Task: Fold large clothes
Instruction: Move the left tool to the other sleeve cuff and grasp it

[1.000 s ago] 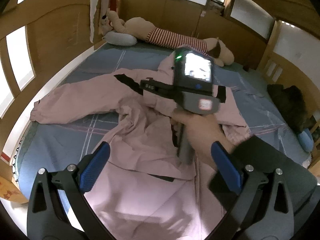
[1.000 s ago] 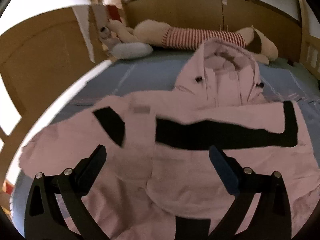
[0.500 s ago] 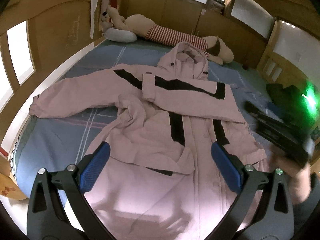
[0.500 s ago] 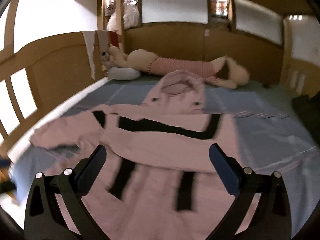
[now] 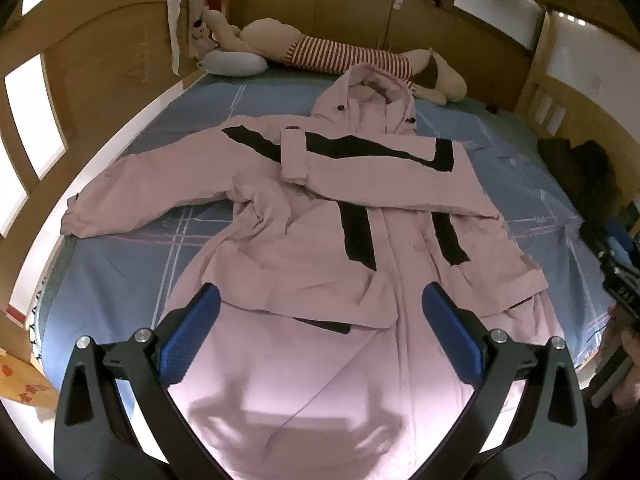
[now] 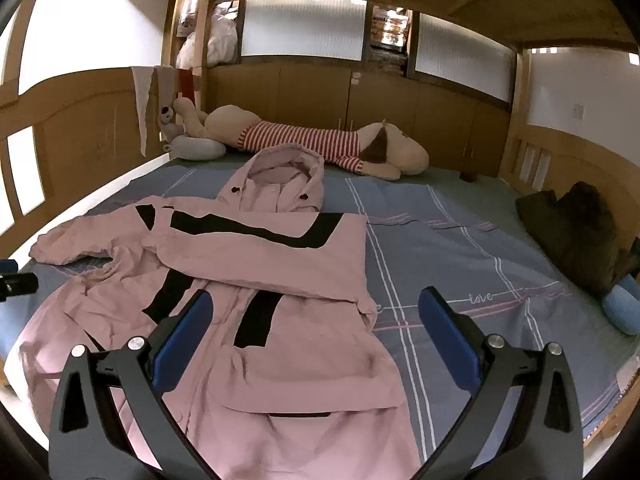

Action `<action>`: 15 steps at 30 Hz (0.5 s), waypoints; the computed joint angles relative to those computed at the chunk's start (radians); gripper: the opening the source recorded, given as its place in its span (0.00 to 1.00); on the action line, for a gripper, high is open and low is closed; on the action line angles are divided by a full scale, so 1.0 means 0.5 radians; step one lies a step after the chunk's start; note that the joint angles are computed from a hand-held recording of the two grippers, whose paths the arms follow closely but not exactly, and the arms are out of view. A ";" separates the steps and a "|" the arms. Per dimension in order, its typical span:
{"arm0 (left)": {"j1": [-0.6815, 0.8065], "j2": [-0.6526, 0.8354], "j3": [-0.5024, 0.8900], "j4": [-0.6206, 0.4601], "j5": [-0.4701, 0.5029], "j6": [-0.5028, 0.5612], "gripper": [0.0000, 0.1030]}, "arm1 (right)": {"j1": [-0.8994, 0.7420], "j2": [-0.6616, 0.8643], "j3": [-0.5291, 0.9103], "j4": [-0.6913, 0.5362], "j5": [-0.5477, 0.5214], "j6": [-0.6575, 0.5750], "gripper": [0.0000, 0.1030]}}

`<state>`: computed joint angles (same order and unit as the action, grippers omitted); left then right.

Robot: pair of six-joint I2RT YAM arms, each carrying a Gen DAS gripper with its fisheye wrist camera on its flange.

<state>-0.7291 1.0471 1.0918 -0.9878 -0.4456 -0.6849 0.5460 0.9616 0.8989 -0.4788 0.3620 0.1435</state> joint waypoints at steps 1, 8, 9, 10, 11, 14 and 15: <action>-0.017 0.013 0.016 -0.011 -0.016 0.004 0.98 | -0.017 -0.015 0.001 0.000 -0.034 -0.001 0.99; -0.002 0.166 0.135 -0.123 -0.097 0.067 0.98 | -0.020 -0.092 -0.007 -0.026 -0.076 0.012 0.99; 0.066 0.143 0.116 -0.086 0.007 0.113 0.98 | -0.024 -0.097 -0.004 -0.031 -0.086 0.013 0.99; 0.116 0.127 0.105 -0.060 0.076 0.155 0.98 | -0.022 -0.106 -0.004 -0.036 -0.087 0.017 0.99; 0.150 0.121 0.105 -0.053 0.101 0.185 0.98 | -0.024 -0.114 -0.003 -0.037 -0.091 0.018 0.99; 0.285 0.074 0.110 -0.037 0.122 0.258 0.98 | -0.047 -0.143 -0.008 -0.038 -0.115 0.020 0.99; 0.410 0.050 0.121 -0.036 0.203 0.300 0.98 | -0.053 -0.149 -0.009 -0.039 -0.123 0.029 0.99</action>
